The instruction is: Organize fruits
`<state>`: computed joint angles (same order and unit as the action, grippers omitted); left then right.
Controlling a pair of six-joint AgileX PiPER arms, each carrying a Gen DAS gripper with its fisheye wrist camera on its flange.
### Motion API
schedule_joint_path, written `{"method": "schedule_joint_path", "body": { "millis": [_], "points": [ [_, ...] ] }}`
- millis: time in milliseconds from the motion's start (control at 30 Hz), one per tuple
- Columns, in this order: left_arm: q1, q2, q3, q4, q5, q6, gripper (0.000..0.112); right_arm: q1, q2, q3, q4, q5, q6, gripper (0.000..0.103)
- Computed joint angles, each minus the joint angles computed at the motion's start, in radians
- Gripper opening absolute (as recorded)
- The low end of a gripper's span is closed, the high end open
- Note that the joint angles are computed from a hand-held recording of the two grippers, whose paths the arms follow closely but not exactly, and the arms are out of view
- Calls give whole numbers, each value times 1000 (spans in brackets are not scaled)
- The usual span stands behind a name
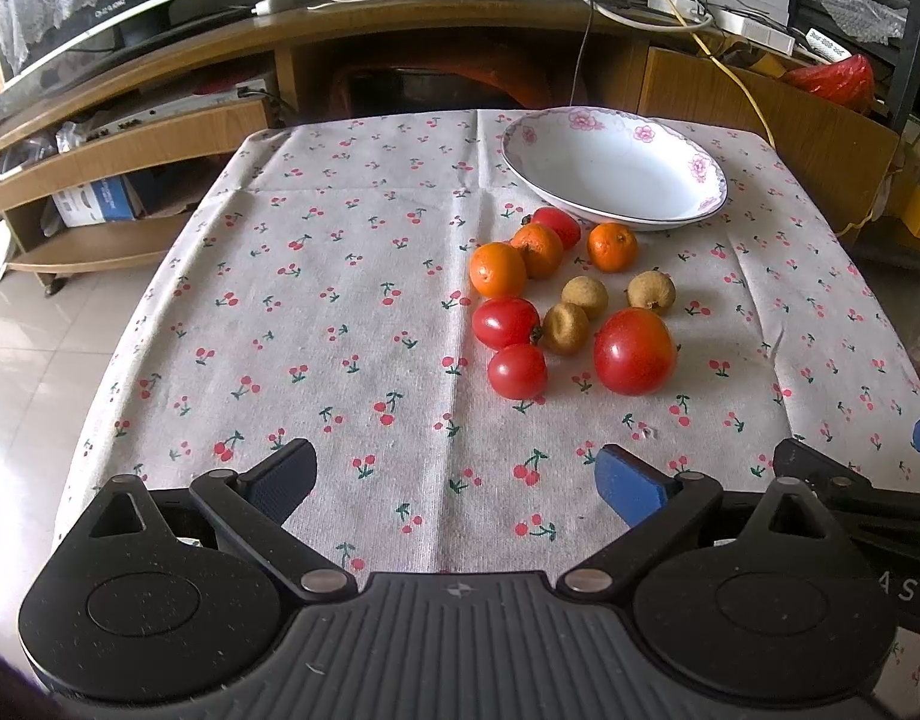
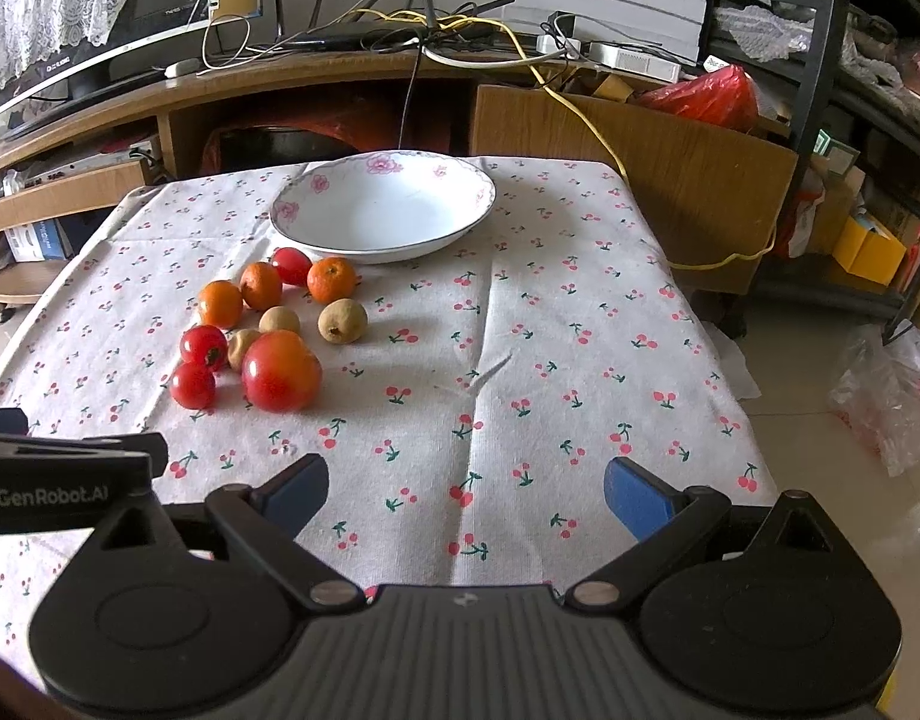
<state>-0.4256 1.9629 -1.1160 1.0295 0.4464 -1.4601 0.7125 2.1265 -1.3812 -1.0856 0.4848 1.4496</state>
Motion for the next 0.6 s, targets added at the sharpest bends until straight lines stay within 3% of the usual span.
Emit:
{"method": "schedule_joint_path", "body": {
  "millis": [600],
  "points": [
    [-7,-7,-2,22,12,-19,99,-11,-5,11,-15,-40,33,95]
  ]
}}
